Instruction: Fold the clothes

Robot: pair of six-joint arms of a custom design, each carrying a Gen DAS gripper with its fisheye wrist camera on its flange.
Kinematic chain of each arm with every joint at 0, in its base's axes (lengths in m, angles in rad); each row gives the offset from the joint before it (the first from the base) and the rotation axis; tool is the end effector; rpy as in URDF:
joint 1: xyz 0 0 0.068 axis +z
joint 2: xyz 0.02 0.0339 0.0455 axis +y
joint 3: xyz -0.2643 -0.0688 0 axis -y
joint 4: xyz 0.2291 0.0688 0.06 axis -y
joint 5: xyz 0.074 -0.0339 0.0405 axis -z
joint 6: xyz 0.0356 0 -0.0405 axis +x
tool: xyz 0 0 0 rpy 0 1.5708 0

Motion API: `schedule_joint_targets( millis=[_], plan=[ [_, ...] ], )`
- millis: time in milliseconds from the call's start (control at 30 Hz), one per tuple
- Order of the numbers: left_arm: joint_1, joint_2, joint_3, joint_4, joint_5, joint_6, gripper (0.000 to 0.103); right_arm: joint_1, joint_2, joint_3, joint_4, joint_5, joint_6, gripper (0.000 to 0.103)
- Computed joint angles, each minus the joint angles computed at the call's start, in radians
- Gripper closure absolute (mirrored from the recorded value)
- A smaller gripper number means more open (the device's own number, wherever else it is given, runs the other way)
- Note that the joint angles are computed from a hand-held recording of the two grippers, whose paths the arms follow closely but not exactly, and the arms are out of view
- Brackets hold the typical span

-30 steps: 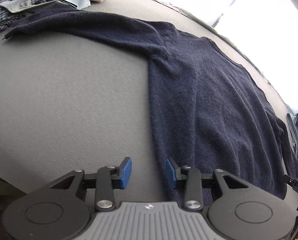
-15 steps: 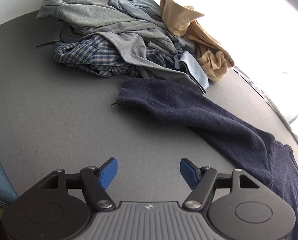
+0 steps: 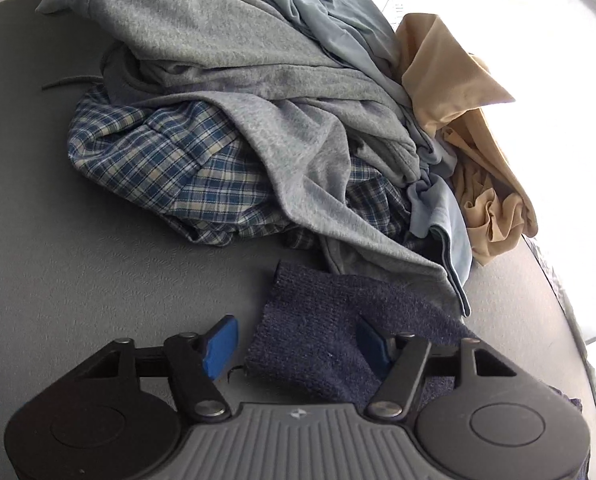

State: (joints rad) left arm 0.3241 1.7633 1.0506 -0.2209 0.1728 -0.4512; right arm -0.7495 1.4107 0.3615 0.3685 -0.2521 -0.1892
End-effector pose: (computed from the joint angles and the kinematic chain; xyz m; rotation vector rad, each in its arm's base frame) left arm 0.3319 0.1050 0.1808 -0.8802 2.3450 -0.2689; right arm 0.1732 -0.1491 0.1374 0.4875 2.1822 -0.2292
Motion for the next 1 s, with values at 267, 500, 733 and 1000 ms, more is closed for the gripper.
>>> schedule_joint_targets(
  millis=[267, 500, 733, 1000],
  plan=[
    [-0.034, -0.2, 0.012, 0.107, 0.007, 0.058, 0.099, 0.0, 0.008, -0.007, 0.018, 0.002, 0.004, 0.0],
    [-0.155, -0.262, 0.109, 0.215, -0.064, 0.204, 0.099, -0.004, 0.008, -0.005, 0.017, -0.005, 0.004, 0.0],
    [-0.183, -0.11, 0.081, 0.227, -0.286, 0.374, 0.098, -0.004, 0.013, -0.004, 0.02, -0.006, 0.005, 0.0],
    [-0.169, 0.091, 0.018, 0.271, -0.415, 0.509, 0.096, -0.001, 0.011, -0.004, 0.019, -0.003, 0.007, 0.0]
  ],
)
